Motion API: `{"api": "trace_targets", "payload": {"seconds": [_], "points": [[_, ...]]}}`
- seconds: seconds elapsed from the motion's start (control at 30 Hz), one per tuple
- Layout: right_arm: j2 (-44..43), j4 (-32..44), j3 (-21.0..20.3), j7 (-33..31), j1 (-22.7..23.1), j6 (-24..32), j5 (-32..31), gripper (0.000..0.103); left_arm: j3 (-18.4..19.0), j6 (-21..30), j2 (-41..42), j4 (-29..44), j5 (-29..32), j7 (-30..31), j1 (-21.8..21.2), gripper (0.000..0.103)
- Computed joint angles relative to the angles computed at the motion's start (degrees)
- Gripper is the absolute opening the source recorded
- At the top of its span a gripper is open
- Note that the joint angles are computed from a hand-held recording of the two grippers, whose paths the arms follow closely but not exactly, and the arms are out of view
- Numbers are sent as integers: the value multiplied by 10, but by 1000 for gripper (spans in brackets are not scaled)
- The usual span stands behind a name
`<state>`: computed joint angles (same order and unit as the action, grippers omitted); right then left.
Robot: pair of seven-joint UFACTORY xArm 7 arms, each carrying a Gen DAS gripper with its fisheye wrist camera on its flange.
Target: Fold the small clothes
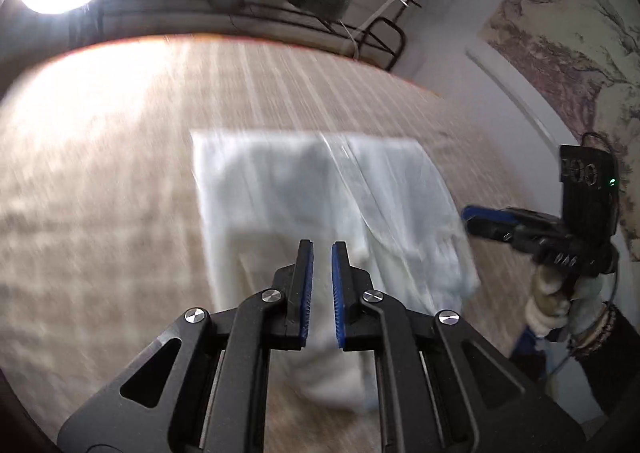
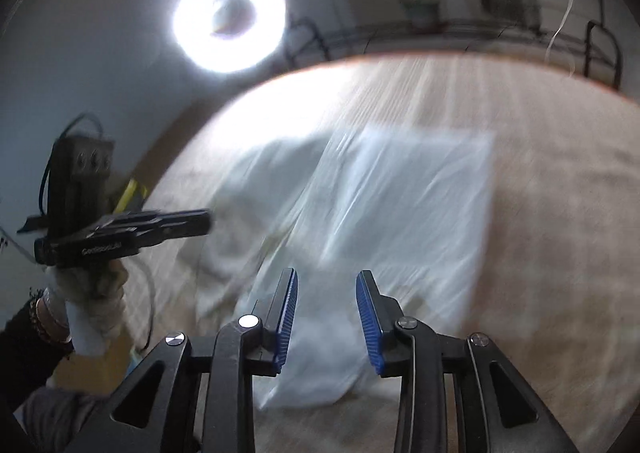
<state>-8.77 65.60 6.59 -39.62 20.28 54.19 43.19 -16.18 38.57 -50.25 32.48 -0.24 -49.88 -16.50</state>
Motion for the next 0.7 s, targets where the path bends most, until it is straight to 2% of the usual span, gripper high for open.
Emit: {"api": "trace_targets", "payload": {"seconds": [0.07,0.13,0.23,0.3,0.37,0.47,0.57,0.63,0.7], "points": [[33,41,-2,13,-5,-18,3,33,18,-8,31,18,13,23,16,7],[62,75,5,20,-9,-35,-9,32,34,-41,75,31,18,44,29,7],[113,125,26,43,-4,-65,-73,24,48,-76,123,42,19,60,44,7],[154,159,38,64,3,-72,-119,22,41,-91,153,49,32,61,60,7],[179,177,47,69,6,-76,-147,22,13,-81,163,49,69,41,92,7],[196,177,52,77,11,-108,-186,19,-2,-73,173,32,101,6,114,6],[212,181,49,103,5,-122,-211,19,-9,-118,158,-5,124,-24,122,6],[209,164,44,117,2,-131,-238,17,-21,-122,150,-13,142,-38,128,6],[199,143,49,91,-9,-152,-232,17,-8,-116,147,-15,137,-34,117,6]]}}
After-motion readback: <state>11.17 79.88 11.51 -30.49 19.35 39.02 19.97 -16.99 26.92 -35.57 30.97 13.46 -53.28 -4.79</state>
